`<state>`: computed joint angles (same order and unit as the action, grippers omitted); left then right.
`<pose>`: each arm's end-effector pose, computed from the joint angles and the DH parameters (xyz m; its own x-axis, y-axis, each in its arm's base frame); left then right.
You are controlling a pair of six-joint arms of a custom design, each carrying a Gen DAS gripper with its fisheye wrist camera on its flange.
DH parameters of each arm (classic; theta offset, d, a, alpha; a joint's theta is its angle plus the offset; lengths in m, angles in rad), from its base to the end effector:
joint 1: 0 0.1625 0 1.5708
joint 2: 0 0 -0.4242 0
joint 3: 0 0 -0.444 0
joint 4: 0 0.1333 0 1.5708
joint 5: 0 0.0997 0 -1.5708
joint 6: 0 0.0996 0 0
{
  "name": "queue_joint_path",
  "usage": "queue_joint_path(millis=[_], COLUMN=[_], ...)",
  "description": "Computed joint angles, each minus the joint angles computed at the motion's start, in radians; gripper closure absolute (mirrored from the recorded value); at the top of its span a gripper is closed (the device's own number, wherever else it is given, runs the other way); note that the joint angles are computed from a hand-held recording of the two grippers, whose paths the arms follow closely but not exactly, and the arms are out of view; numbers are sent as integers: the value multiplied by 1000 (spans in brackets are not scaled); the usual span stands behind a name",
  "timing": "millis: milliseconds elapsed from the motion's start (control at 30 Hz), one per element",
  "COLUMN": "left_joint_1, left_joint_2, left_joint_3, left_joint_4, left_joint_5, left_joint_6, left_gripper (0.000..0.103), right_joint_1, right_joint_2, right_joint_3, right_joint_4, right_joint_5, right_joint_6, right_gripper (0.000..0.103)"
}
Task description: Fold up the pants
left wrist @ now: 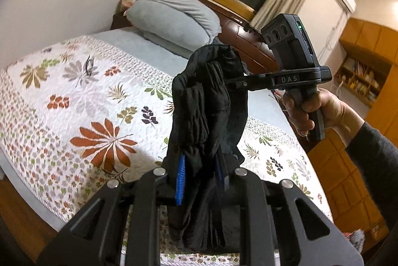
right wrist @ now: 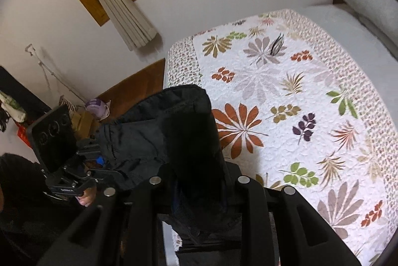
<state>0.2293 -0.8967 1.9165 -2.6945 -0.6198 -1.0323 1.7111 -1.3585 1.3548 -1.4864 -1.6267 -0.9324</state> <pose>-0.5379 -0.3457 0.0684 -0.9414 0.0862 -0.3262 0.3128 0.5851 -0.7482 0.2138 -0.6007 0.4717 -0.4768 -0.8784 -0.0315 -0.8765 0.4724 0.0928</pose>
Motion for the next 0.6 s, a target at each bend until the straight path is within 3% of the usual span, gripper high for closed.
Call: queue_joint_path(millis=[600], left_joint_1=[-54], left_joint_2=[219], left_joint_3=[-278], left_joint_4=[236], left_joint_5=[34], left_joint_6=[126], left_gripper=[85], right_joint_1=[-185], right_joint_2=[-198], right_joint_3=[87], right_joint_4=[-34], right_joint_5=[166], right_joint_6=[-331], right_gripper=[78])
